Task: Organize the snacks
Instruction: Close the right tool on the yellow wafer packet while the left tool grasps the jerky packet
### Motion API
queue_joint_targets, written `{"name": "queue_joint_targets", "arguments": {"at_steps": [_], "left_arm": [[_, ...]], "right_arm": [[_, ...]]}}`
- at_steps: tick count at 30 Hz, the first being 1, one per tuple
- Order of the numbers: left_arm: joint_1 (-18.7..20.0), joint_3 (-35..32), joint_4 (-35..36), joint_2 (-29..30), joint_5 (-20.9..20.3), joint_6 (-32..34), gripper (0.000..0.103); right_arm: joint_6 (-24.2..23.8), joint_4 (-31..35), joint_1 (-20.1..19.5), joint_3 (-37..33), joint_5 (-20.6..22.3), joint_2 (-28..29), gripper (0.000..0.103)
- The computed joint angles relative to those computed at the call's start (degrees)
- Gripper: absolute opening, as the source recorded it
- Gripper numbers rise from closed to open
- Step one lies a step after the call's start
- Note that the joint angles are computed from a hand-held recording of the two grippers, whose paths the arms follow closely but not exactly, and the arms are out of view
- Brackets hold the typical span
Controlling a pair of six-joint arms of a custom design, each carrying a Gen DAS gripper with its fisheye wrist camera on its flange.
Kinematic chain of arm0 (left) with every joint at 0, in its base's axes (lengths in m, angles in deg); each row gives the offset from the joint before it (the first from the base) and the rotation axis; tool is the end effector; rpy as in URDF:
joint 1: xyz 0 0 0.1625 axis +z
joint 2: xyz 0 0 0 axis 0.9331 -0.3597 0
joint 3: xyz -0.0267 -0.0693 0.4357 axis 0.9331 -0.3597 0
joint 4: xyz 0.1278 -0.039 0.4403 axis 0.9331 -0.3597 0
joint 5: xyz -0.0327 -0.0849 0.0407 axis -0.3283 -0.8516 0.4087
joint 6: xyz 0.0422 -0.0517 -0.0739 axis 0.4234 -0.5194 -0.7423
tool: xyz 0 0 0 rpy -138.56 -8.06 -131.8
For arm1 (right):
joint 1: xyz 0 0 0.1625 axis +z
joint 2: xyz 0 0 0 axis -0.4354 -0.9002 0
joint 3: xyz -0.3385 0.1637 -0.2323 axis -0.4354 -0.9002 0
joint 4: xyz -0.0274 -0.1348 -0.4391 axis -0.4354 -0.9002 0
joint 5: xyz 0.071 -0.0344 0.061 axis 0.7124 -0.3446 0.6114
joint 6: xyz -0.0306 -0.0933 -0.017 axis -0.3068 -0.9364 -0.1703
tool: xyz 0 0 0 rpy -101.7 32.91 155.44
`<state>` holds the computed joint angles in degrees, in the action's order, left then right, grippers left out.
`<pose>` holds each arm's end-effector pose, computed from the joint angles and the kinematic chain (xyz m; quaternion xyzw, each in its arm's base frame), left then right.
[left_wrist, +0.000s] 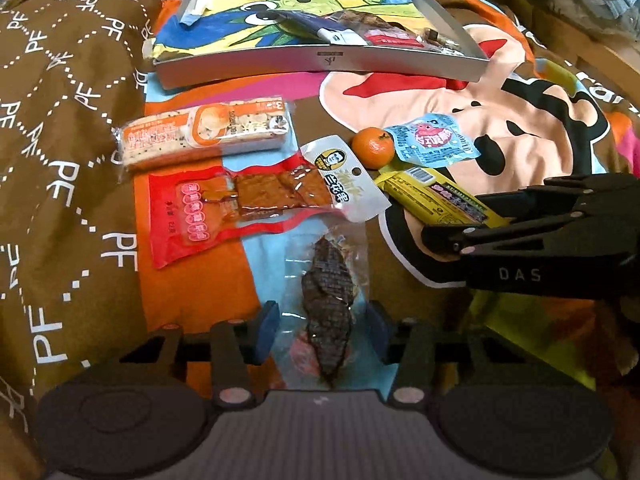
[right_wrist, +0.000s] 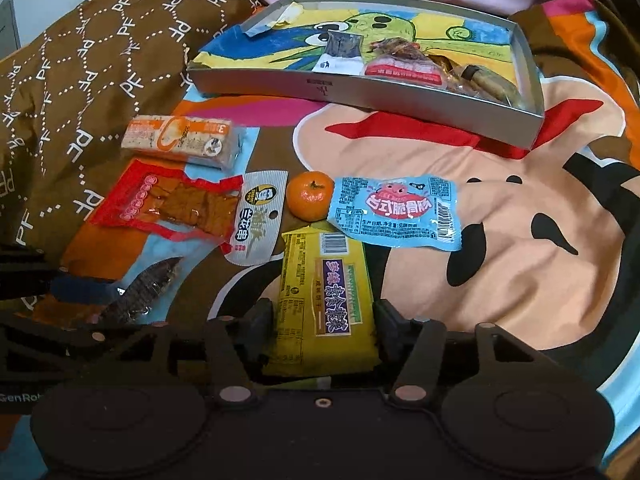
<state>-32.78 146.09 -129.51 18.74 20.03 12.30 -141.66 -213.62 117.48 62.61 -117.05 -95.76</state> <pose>-0.2134 -0.4227 0.0543 0.0583 0.8796 -0.3190 0.3481 0.1238 -0.5356 0.1378 0.4391 -0.8544 0.1642 0.2241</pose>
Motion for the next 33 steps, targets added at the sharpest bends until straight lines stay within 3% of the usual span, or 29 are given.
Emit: {"name": "queue_joint_targets", "arguments": {"at_steps": [6, 11, 23, 33], "left_arm": [[-1.0, 0.3, 1.4, 0.3, 1.1, -3.8, 0.05], [-2.3, -0.6, 7.2, 0.9, 2.6, -8.4, 0.049], [-6.0, -2.7, 23.0, 1.8, 6.4, -18.7, 0.049], [-8.0, -4.6, 33.5, 1.9, 13.6, -28.1, 0.049]], "right_arm": [[0.4, 0.5, -0.3, 0.3, 0.0, -0.9, 0.051], [-1.1, 0.0, -0.5, 1.8, 0.2, -2.4, 0.05], [-19.6, -15.9, -1.4, 9.8, 3.4, -4.9, 0.05], [-25.8, -27.0, -2.4, 11.7, 8.7, -3.4, 0.05]]}}
